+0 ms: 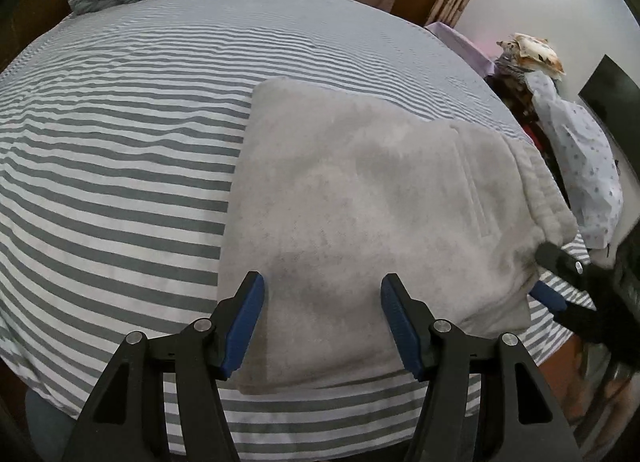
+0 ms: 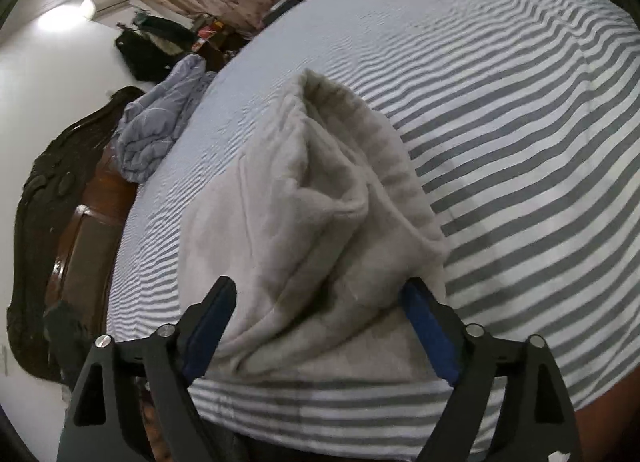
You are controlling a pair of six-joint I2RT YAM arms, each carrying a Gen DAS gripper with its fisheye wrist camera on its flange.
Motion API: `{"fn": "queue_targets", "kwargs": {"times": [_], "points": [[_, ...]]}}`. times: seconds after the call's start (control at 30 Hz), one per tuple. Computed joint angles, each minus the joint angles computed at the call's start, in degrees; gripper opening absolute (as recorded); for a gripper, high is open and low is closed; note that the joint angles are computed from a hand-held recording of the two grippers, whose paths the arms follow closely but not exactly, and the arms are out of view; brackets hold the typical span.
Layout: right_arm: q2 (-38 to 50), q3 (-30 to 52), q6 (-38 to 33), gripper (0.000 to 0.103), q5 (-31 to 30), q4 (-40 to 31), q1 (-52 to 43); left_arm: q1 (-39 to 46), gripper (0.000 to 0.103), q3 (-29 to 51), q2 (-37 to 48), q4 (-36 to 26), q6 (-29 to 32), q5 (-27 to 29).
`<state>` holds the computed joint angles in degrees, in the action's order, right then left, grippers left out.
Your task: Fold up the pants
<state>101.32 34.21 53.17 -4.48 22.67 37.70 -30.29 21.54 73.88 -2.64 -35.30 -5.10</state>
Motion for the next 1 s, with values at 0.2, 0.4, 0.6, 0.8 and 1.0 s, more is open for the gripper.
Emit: {"fn": "queue_targets", "kwargs": {"times": [0.2, 0.4, 0.6, 0.8, 1.0], "points": [[3.82, -0.32, 7.61, 0.068, -0.89, 4.55, -2.02, -0.76, 0.064, -0.63, 0.50, 0.83, 1.86, -2.02], [-0.28, 0.13, 5.77, 0.043, 4.02, -2.21, 0.98, -1.56, 0.064, 0.24, -0.01, -0.99, 1.32, -2.51], [-6.59, -1.44, 6.98, 0.040, 10.35, -6.36, 5.80, -0.31, 0.064, 0.40, -1.69, -2.86, 2.39, -2.21], [-7.88, -3.18, 8.65, 0.039, 11.75, -7.00, 7.28, -2.21, 0.064, 0.55, -3.65, -5.92, 2.97, -5.89], [-5.32, -3.56, 7.86, 0.039, 12.32, -5.82, 7.28, -3.45, 0.065, 0.44, -0.49, -5.33, 4.41, -8.44]]}}
